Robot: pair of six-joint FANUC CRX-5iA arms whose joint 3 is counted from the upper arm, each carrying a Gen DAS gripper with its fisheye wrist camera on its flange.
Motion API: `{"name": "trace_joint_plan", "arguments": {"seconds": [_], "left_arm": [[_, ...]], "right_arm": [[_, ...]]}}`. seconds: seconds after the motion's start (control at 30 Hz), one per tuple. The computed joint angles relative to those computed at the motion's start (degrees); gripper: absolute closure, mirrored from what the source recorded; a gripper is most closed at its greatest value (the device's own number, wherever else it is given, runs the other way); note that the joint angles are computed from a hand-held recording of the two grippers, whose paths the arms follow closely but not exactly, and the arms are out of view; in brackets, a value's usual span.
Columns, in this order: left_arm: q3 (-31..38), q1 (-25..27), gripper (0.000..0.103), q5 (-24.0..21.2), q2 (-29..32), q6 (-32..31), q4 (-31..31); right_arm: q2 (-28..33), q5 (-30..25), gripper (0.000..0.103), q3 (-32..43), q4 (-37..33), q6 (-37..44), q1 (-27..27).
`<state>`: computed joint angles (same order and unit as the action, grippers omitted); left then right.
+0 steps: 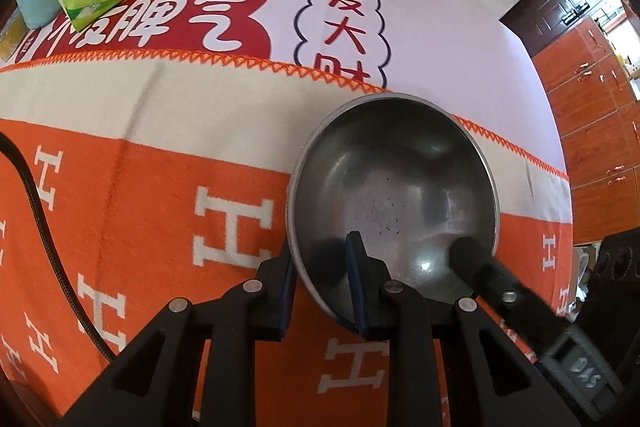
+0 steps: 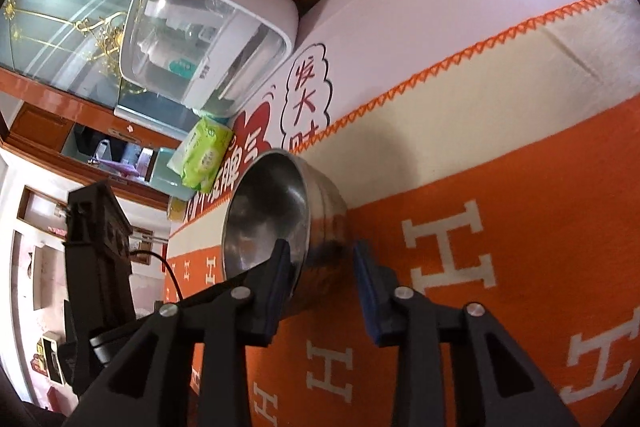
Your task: Organize plates and bowls
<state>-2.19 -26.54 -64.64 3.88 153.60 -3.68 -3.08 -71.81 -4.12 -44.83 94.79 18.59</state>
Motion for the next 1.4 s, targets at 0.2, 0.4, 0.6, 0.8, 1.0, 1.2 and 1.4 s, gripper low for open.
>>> {"name": "trace_joint_plan", "arguments": {"seconds": [0.2, 0.4, 0.6, 0.8, 1.0, 1.2, 1.4], "left_arm": [[-0.19, -0.27, 0.081, 0.66, 0.28, -0.82, 1.9], [1.93, -2.93, 0.081, -1.96, 1.65, -1.13, 2.58], [1.88, -6.43, 0.081, -2.36, 0.92, -1.34, 5.04], [2.4, -10.79, 0.081, -3.19, -0.26, 0.62, 4.95], [4.26, -15.62, 0.081, -5.49, -1.19, 3.76, 2.73], [5.98, -21.07, 0.081, -7.6, -2.42, 7.83, -0.16], [6.84, -25.6, 0.081, -8.88, -4.16, 12.02, -3.68]], "right_arm": [[-1.15, -0.08, 0.083, -0.64, 2.56, -0.11, 0.23], [-4.2, -0.84, 0.088, -2.43, 8.16, -1.39, 1.87], [-9.39, -3.71, 0.089, -5.03, 11.07, -2.76, 0.94], [-14.89, -6.72, 0.09, -7.18, 12.78, -4.18, 0.3], [-20.47, -9.51, 0.09, -8.96, 13.98, -4.64, 0.07], [-25.36, -13.27, 0.09, -9.61, 14.9, -3.98, 0.04], [-30.12, -15.1, 0.09, -9.95, 17.59, -4.66, 2.84]]}}
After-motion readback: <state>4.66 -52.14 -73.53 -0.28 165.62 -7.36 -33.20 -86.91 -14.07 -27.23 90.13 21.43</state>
